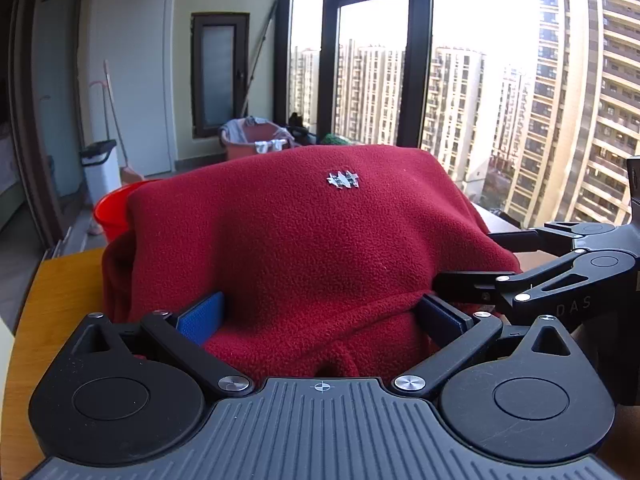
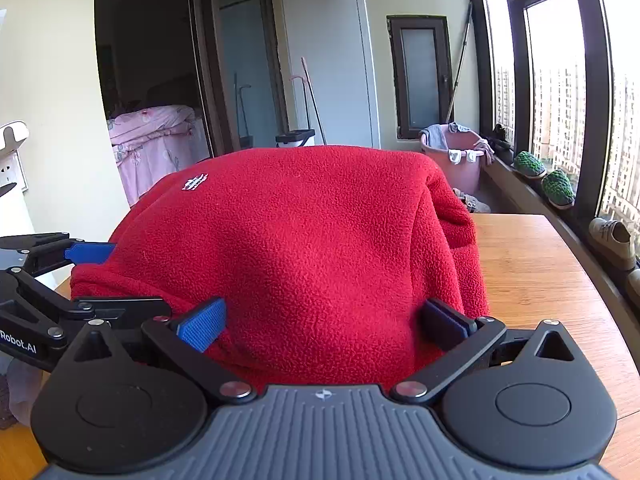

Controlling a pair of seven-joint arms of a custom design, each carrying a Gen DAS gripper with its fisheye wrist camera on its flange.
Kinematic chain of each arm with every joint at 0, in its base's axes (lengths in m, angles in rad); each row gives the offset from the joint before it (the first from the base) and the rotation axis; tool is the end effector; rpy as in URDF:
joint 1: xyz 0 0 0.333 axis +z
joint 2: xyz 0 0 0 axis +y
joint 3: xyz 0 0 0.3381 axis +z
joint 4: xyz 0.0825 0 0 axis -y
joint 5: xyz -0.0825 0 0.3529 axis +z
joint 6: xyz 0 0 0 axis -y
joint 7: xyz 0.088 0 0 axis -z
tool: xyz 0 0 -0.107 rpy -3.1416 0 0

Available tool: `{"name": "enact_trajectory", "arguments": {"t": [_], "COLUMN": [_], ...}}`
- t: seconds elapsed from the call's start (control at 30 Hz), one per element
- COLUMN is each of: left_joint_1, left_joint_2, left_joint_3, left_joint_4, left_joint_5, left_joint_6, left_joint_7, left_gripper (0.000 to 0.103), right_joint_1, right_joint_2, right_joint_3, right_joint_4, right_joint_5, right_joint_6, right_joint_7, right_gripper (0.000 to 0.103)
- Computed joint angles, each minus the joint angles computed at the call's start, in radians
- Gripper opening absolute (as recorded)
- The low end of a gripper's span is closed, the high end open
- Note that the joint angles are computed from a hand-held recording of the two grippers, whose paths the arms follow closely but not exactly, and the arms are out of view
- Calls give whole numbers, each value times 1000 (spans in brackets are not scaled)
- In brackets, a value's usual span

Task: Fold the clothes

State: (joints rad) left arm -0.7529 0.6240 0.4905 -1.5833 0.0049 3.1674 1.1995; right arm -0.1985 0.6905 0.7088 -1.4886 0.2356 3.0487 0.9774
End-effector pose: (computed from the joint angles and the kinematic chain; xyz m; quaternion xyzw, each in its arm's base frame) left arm 0.6733 -0.2814 0.4637 -0.5709 0.6530 -0.3881 0.3116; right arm 0.7157 0.1976 0.4782 -0.7441 0.4320 -0.1884 0.4735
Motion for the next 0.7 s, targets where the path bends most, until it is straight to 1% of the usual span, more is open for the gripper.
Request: {"name": "enact_trajectory", "arguments": {"t": [0.2,0.33,0.5,0.57,0.63,0.7], "left_joint_1": [-3,-12,-54,-71,-98,-132], "left_joint_2": [9,14,22,26,31,34], "left_joint_3": [10,21,62,78,103,136], "left_joint_4": [8,-10,-35,-49,-68,-83], "left_joint_5": [3,-10,-80,-116,-153,-184], "left_joint_6": [2,39,87,118,147,144], "left_joint_7": [-9,1,34,43,54,75], "left_gripper": [103,103,103,103,103,103], "right_joint_1": [17,21,28,32,38,48], "right_joint_2": [18,5,-2,-2,-3,-8], "right_joint_3": [-13,-18,-27,-32,-41,-56], "right_joint_4": [41,19,7,9,12,10], "right_joint_5": [6,19,5,-4,-12,-23], "right_joint_6": [-25,-4,12,11,11,14], "right_joint_7": [-15,-19,-5,4,14,26], "right_gripper": [103,103,103,103,103,103]}}
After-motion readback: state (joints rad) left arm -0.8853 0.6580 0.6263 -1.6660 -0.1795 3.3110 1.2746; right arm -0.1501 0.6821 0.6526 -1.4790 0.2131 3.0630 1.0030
